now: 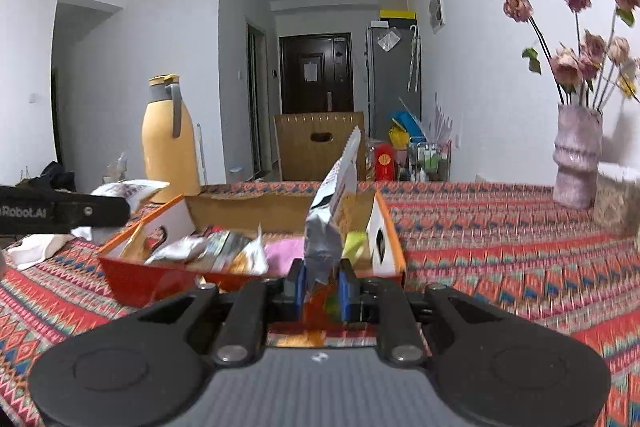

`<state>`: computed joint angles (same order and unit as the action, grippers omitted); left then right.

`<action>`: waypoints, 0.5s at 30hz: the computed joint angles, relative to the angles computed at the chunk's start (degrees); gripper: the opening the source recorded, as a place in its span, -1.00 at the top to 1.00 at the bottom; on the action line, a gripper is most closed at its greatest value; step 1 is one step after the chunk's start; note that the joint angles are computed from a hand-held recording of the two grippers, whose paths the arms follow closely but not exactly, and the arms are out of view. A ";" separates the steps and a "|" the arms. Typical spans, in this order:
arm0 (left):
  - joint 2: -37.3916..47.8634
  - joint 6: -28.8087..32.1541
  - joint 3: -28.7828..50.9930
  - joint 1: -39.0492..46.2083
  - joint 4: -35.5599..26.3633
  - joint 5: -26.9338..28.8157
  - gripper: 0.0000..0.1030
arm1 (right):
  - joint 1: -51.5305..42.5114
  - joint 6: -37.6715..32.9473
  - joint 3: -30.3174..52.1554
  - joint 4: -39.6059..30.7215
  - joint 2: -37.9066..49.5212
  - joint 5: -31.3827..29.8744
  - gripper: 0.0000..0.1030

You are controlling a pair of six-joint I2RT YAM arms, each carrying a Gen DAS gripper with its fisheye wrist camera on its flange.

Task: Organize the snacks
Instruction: 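Carry both packets into the cardboard box and open both tools to release them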

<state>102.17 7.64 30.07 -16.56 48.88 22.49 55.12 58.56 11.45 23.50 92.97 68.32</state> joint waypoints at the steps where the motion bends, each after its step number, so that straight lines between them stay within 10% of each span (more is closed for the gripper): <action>1: 1.08 -0.48 1.30 -0.37 -0.07 -1.02 0.20 | -2.19 -4.77 -0.88 4.83 -0.16 -1.09 0.69; 6: 6.59 -2.31 8.82 -2.13 -2.70 -5.64 0.20 | -14.05 -23.01 -2.11 24.15 3.17 -8.98 0.69; 15: 16.26 -4.86 20.25 -4.23 -5.29 -10.99 0.20 | -28.06 -33.07 2.76 36.07 12.76 -20.45 0.69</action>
